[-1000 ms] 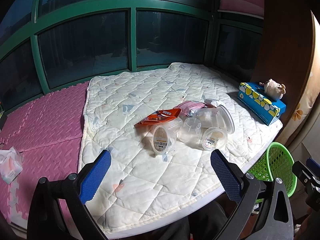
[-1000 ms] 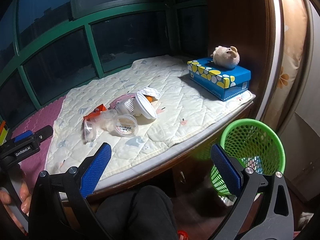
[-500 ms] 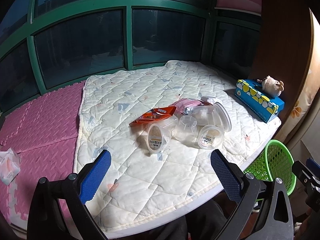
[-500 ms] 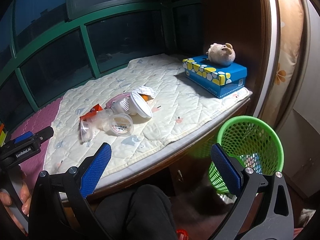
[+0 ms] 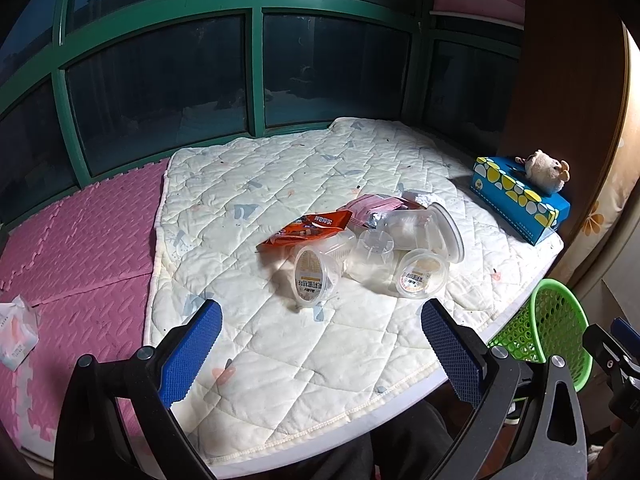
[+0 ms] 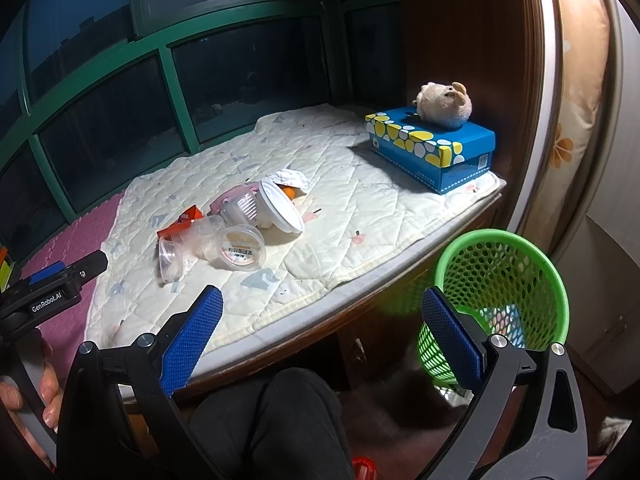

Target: Collect trash

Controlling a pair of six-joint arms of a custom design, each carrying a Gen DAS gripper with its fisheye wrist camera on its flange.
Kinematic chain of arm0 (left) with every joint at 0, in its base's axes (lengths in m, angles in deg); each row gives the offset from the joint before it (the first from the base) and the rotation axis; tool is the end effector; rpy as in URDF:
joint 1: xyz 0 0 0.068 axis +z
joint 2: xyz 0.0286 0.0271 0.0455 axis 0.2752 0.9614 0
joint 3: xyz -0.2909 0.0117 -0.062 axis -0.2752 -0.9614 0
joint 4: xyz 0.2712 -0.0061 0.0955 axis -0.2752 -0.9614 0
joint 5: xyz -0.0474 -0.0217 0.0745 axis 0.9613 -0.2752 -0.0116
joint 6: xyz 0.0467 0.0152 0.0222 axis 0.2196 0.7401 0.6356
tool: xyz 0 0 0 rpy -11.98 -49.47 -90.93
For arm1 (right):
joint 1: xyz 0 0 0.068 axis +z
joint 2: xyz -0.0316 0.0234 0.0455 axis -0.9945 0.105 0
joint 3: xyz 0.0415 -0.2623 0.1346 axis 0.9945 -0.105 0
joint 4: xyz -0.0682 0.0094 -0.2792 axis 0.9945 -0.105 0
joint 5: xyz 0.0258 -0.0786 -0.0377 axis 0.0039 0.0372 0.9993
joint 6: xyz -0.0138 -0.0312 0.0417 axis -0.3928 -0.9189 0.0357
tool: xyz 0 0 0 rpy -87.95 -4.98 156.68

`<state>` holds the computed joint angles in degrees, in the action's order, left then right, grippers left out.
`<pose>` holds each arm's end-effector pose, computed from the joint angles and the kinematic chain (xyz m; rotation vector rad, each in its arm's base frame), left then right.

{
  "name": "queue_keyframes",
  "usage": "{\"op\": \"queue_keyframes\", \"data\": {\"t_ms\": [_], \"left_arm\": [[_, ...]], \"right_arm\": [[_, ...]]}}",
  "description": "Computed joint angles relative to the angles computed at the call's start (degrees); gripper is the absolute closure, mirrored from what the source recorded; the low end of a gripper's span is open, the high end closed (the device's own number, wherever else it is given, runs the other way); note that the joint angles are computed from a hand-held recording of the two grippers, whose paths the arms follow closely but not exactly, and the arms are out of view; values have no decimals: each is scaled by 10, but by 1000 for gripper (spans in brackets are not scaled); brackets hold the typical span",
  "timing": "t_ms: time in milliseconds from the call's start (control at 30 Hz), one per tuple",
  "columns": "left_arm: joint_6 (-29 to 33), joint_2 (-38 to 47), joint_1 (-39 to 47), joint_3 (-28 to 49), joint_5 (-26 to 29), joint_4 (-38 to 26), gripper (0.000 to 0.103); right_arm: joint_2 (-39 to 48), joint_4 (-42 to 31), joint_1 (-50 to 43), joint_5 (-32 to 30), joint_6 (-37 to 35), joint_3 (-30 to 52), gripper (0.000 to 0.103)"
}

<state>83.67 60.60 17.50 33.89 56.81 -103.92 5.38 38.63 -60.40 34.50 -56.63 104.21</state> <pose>0.1867 0.0010 0.2247 0.0835 2.2864 -0.0857 0.1230 0.0420 0.2407 0.2310 2.2967 0.0990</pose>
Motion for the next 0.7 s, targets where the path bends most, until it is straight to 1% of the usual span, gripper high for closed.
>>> {"op": "queue_keyframes", "data": {"t_ms": [67,333,700], "left_arm": [[2,4,5,0,6,1,6],[-2,26,-4,6,-2,9,6],[-3,58,-4,17,-2,21,6]], "right_arm": [[0,1,0,0,1,0,4],[6,6,-2,-3,-1,-1,4],[37,33,-20,-25,-16,-3,4]]}}
